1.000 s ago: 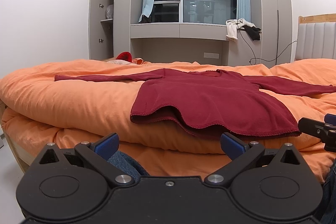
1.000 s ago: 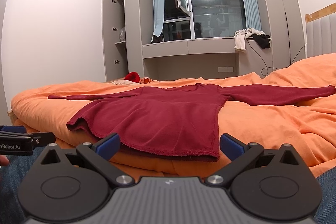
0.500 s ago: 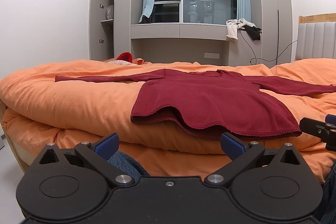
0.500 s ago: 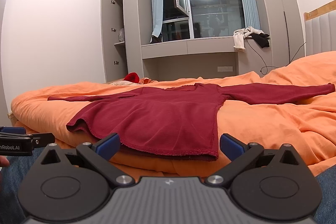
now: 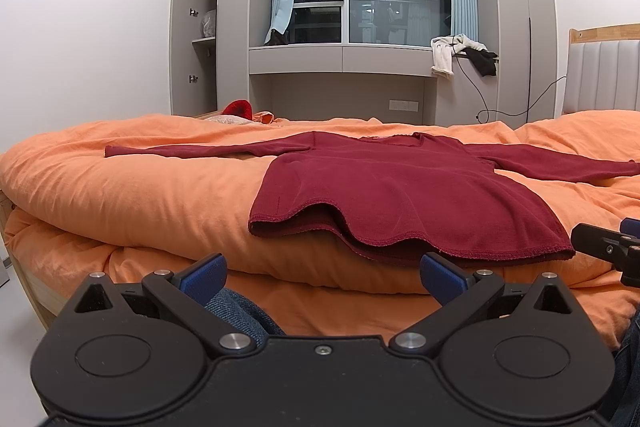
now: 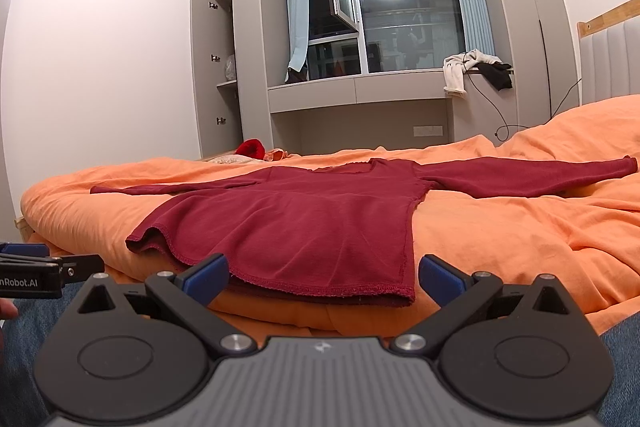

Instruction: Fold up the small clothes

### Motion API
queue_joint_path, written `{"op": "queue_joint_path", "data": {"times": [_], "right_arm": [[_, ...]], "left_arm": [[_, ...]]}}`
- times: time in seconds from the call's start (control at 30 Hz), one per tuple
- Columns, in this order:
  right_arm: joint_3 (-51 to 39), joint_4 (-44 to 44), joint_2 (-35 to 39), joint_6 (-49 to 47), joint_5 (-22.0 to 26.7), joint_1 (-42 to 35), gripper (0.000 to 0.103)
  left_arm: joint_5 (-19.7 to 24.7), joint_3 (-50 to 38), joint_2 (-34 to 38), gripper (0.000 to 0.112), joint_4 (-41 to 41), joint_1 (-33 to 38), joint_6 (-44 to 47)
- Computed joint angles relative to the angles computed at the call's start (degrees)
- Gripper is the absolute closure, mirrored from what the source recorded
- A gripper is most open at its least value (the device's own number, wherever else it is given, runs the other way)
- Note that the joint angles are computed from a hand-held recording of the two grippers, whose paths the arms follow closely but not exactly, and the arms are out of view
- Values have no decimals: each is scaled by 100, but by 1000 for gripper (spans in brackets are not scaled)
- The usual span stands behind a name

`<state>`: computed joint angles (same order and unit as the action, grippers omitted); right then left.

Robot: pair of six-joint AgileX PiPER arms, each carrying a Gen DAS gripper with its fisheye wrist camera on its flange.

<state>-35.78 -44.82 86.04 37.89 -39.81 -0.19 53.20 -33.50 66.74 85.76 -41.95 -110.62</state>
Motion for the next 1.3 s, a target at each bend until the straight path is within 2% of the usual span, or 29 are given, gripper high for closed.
{"op": "queue_joint_path", "data": {"times": [0.33, 0.5, 0.67, 0.9, 1.1, 1.2, 1.3], "right_arm": [[-3, -8, 6, 2, -7, -9, 0], [-74, -55, 51, 100, 77, -21, 0], [-390, -628, 172, 732, 192, -177, 0], [-1432, -1660, 673, 1848, 431, -559, 0], [-2846, -2199, 1335, 2569, 1088, -823, 0], [-3647, -2700, 1715, 3244, 1426, -952, 0], [-4547, -3443, 2192, 4299, 1680, -1080, 0]], "left_arm": [[-39, -6, 9, 10, 9, 47, 15], [-229, -186, 141, 10, -27, 251, 193], [-511, -687, 476, 10, -34, 662, 562], [-872, -2064, 1397, 10, 88, 1307, 1307], [-1659, -3714, 2514, 10, 9, 1896, 1967], [-2050, -4726, 3217, 10, -345, 2152, 2495], [-2311, -5795, 3917, 10, -1176, 2350, 3466]]}}
